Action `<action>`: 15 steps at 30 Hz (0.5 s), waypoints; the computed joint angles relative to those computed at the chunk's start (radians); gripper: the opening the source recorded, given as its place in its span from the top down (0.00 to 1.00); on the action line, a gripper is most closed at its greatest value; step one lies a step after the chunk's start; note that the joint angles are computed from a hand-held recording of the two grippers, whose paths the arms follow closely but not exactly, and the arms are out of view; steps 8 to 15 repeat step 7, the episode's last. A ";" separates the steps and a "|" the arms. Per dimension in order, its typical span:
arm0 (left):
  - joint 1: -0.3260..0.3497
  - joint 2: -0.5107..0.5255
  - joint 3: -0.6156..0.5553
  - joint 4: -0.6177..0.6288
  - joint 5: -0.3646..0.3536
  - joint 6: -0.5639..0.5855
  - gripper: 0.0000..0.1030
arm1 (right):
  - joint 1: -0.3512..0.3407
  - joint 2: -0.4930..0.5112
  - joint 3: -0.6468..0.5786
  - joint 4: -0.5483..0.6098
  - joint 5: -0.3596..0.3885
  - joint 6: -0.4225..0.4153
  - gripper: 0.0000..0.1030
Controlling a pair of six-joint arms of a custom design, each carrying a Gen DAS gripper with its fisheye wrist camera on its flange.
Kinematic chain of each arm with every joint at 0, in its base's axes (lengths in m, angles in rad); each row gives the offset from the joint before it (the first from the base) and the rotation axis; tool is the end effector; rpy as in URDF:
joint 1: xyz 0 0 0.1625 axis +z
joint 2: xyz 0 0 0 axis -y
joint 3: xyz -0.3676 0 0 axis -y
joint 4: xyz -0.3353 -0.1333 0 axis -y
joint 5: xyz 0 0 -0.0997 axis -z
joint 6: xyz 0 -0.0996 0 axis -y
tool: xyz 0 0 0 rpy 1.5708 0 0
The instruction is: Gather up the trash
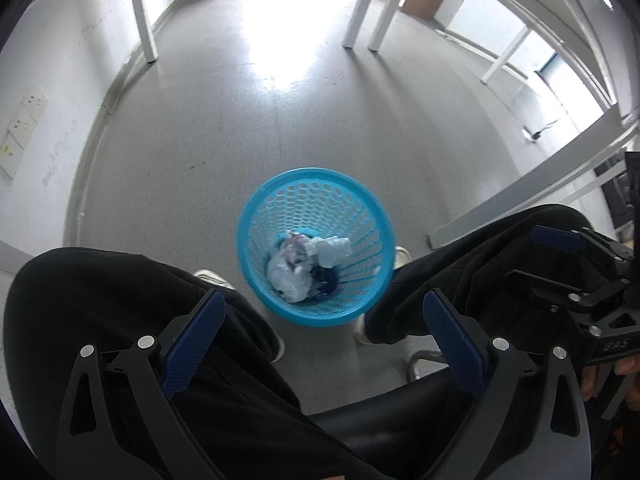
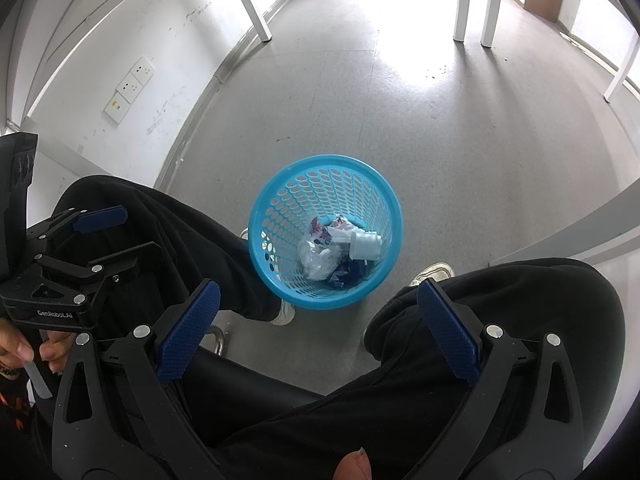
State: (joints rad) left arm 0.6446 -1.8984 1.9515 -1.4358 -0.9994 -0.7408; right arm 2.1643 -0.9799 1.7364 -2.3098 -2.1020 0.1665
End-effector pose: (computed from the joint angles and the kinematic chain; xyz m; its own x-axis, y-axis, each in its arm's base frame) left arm -0.1264 -0.3292 0.3918 -0.8433 0.1426 -0.5182 0.2929 0.9304 -0.2206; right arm 0.3745 -0.4070 0.1500 -0.7927 -0.3454 0.5024 -0.4338 0.8985 -0.0667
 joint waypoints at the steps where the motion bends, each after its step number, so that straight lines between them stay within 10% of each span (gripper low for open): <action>1: -0.002 -0.001 0.001 0.006 0.003 -0.003 0.06 | 0.000 0.001 -0.002 0.001 0.000 0.000 0.08; 15: 0.000 0.007 -0.003 0.035 0.018 -0.026 0.06 | 0.001 0.002 -0.003 0.002 -0.001 0.001 0.08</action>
